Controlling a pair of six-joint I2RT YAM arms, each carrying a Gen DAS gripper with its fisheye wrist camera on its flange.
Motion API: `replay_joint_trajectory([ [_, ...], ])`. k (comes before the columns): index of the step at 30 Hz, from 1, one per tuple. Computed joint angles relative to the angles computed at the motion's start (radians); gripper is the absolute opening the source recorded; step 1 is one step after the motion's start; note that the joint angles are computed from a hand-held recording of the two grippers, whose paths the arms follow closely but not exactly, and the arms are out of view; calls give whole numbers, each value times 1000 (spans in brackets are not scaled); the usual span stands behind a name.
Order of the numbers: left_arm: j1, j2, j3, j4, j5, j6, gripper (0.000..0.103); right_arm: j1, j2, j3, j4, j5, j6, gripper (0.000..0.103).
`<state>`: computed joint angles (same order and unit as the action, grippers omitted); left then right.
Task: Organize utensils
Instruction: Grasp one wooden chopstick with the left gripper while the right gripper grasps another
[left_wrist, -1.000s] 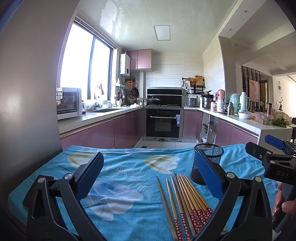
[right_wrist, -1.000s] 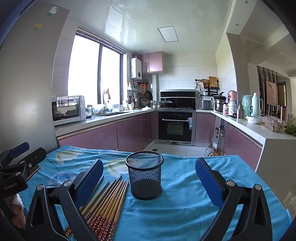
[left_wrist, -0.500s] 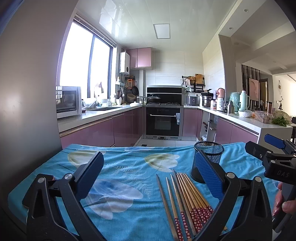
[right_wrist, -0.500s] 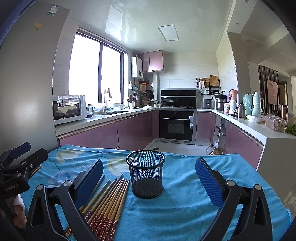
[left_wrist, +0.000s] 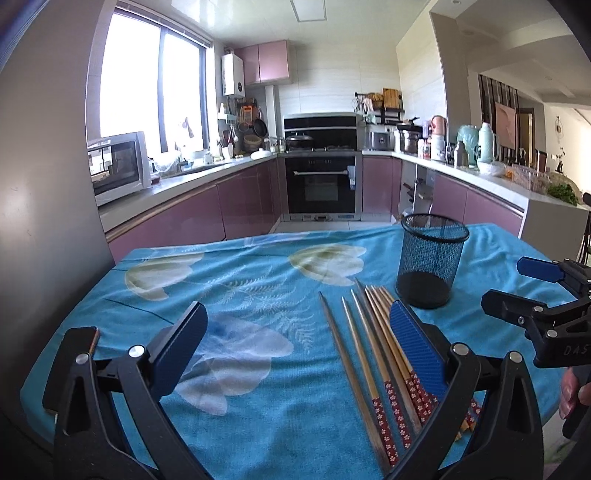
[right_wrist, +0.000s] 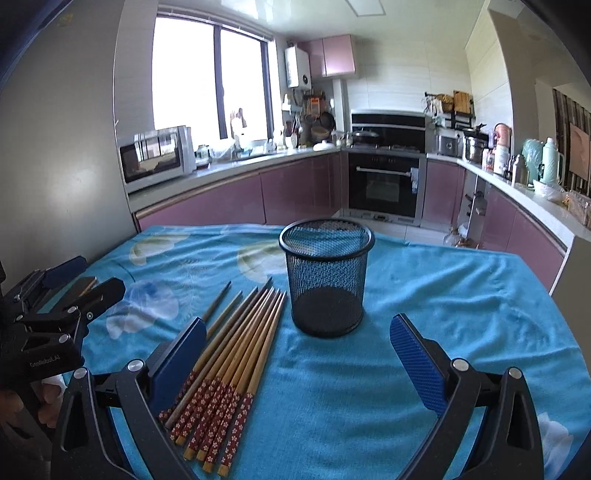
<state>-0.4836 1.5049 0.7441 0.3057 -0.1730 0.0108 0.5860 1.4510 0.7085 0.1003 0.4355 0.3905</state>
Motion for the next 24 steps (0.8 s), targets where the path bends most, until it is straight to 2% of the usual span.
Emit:
replay_joint_trajectory([
  [5, 33, 105, 89, -85, 47, 24, 97, -22, 87, 79, -84, -64, -8, 89],
  [10, 54, 194, 169, -160, 95, 55, 87, -54, 155, 159, -180, -121, -10, 82],
  [12, 63, 236, 209, -193, 113, 62, 86, -63, 176, 179, -201, -141, -10, 78],
  [14, 63, 269, 245, -228, 118, 62, 83, -76, 200, 198, -216, -167, -12, 71],
  [18, 71, 318, 296, -276, 136, 73, 76, -90, 227, 209, -223, -193, -15, 63],
  [24, 76, 372, 362, -329, 158, 100, 75, -108, 266, 244, -245, -231, -27, 58],
])
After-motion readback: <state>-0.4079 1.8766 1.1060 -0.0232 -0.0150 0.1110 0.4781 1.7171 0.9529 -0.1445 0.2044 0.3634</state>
